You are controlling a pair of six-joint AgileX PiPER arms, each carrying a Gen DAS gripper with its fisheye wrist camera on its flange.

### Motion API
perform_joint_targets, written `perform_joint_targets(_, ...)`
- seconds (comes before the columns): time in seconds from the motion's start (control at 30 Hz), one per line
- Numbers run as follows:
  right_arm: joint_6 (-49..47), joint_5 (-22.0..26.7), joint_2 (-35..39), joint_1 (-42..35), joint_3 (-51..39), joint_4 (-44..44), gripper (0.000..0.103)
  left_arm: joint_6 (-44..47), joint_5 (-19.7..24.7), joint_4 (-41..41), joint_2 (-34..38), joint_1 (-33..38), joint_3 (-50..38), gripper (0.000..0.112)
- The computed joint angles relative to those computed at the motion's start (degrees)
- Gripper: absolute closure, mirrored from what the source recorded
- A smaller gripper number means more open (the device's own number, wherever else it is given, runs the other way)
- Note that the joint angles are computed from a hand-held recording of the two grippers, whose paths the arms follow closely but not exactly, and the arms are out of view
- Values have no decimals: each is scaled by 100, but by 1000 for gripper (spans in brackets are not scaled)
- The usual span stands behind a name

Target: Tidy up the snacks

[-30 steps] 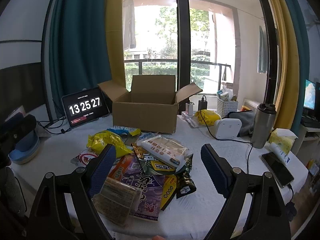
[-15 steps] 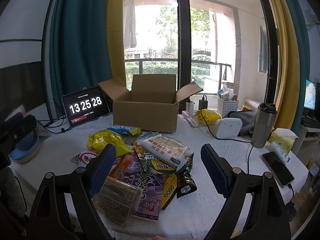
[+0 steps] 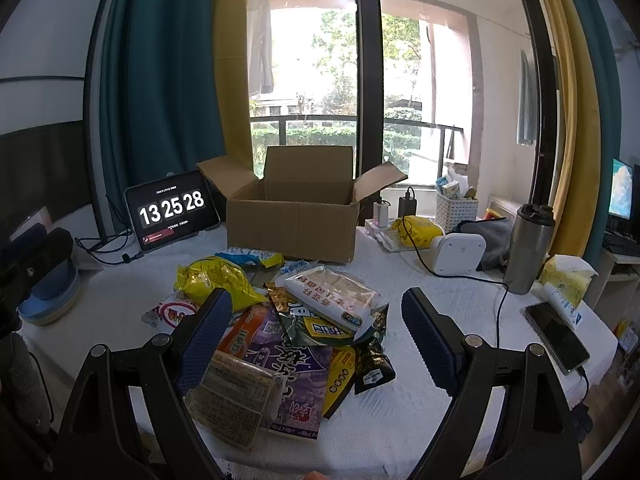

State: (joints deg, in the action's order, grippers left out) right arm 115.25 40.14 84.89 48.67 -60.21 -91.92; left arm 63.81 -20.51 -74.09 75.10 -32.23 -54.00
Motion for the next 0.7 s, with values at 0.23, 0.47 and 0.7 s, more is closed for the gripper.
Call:
perform_joint_targets(0.23,8,-124,51,-64,2,-12,14,-8,11,-48,35,44,58,10)
perform_joint_targets(0.47,46,-594,315,-279,-66,50,14,564,156,-654,388,188,-25,10)
perform_joint_targets(0.7,-42,-1533,962,-612,-320,219,14,1378,443,-1556,924,413,-152,10)
